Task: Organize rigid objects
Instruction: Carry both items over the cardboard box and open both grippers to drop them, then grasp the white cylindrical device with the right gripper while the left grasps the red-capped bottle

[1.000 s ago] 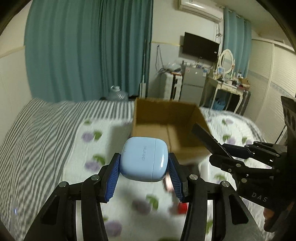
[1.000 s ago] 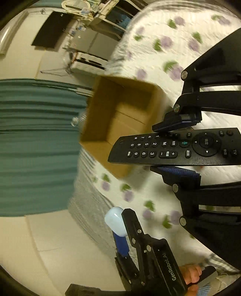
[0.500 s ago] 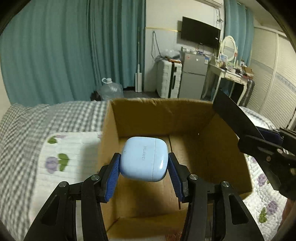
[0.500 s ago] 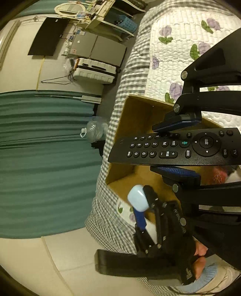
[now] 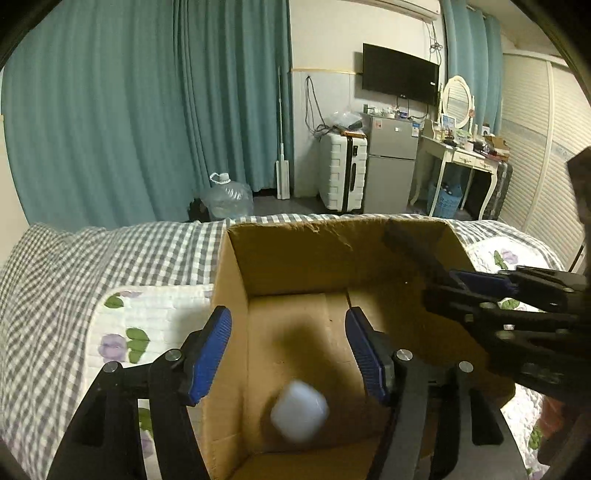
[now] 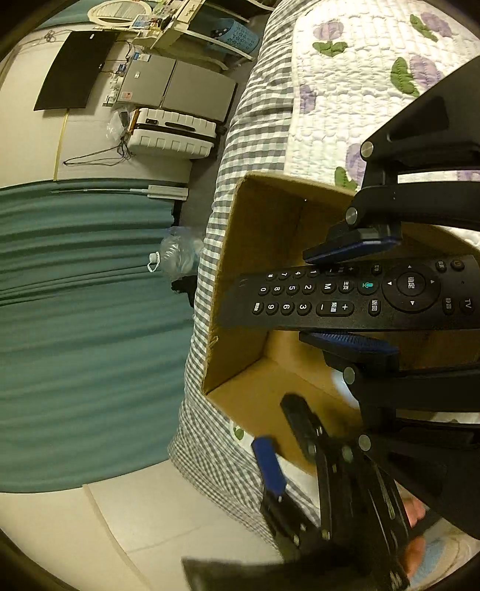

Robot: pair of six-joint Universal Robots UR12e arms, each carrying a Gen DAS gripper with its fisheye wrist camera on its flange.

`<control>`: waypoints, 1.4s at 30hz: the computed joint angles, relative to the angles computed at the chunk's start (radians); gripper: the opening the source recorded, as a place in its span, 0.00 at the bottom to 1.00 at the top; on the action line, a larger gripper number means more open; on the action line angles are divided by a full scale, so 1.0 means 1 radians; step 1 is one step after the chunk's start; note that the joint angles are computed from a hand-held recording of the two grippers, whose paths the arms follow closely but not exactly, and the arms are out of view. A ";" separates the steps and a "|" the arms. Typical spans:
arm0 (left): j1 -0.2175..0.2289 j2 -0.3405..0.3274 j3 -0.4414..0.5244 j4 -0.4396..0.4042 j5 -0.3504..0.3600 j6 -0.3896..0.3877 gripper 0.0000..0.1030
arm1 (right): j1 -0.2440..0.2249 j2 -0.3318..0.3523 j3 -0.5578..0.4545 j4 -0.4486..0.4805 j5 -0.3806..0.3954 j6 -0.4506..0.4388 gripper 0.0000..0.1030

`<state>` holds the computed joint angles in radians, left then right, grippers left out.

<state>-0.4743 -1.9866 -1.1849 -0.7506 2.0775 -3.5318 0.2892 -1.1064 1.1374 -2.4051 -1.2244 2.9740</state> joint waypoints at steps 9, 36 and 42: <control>-0.015 0.035 -0.017 -0.034 0.045 -0.050 0.65 | 0.008 -0.049 0.057 -0.045 -0.088 0.015 0.75; -0.138 0.122 -0.169 -0.272 0.136 -0.344 0.70 | 0.002 -0.270 0.383 0.069 -0.195 0.003 0.87; -0.116 0.124 -0.204 -0.258 0.076 -0.354 0.70 | 0.006 -0.231 0.370 0.108 -0.161 -0.005 0.78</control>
